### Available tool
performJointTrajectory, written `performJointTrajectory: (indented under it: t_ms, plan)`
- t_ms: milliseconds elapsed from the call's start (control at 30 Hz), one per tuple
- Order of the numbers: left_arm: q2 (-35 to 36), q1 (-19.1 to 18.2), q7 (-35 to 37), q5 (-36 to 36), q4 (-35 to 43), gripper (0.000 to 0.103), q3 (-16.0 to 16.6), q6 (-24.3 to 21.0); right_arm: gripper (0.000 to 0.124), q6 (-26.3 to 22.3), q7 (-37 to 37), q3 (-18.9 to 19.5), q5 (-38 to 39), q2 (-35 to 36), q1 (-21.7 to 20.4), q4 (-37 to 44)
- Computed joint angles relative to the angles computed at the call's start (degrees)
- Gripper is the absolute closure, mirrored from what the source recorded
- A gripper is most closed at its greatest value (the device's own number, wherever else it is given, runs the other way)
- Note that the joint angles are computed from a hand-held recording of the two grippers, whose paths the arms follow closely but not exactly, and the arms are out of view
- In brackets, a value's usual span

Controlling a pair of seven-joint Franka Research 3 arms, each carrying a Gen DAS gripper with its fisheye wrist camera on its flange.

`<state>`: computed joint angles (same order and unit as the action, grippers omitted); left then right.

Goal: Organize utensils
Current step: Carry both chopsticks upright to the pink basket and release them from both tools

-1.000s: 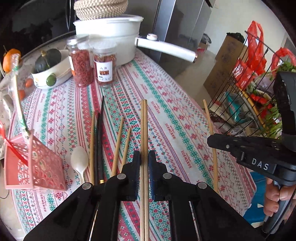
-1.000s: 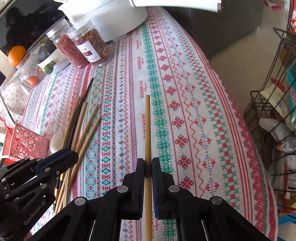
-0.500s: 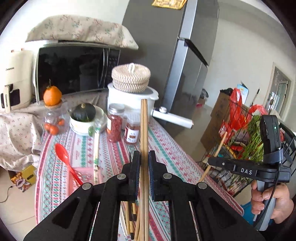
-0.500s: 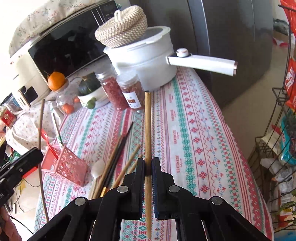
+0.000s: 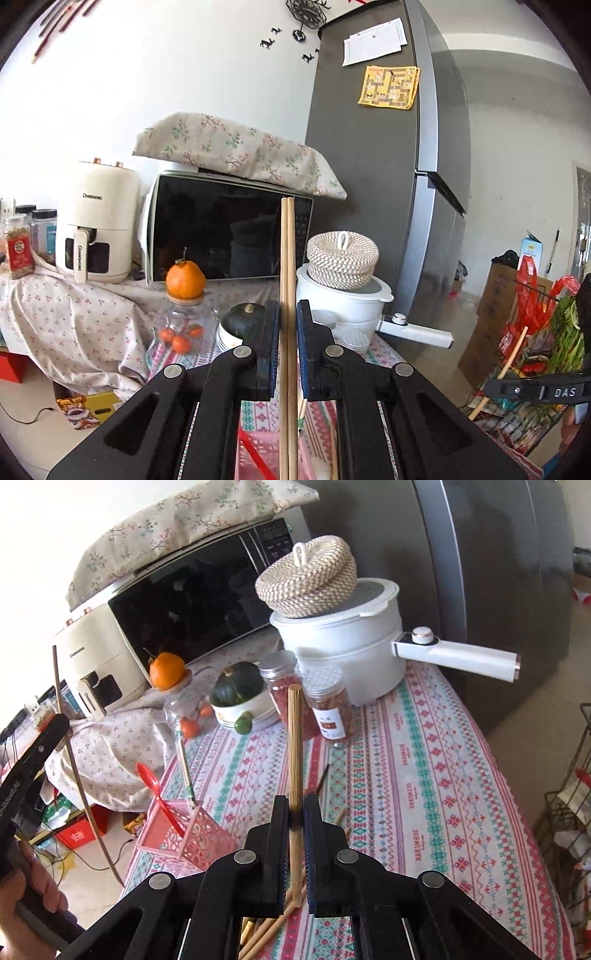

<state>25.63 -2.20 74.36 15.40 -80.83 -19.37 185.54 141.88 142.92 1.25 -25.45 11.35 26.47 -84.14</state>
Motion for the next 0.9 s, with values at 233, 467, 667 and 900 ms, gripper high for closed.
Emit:
performJointTrajectory:
  t_ms: [233,467,667,900]
  plan:
    - [5.13,-12.92,-6.56,1.93,7.34,0.094,17.28,-0.09,0.119,0.84,-1.72,-0.15,1.41,3.04,1.00,3.16]
    - [8.92,-13.92,-9.19,4.80,11.47,0.093,19.18,-3.60,0.119,0.92,-1.96,-1.27,2.57,5.21,2.07,5.46]
    - [7.68,-1.89,3.79,-0.52,8.76,0.082,0.45,-11.93,0.119,0.54,-2.34,-1.79,3.04,5.98,2.66,6.83]
    - [1.17,8.65,20.24,-11.41,-1.05,0.056,-12.23,-16.82,0.119,2.10,-1.50,-2.20,2.04,6.32,3.71,8.56]
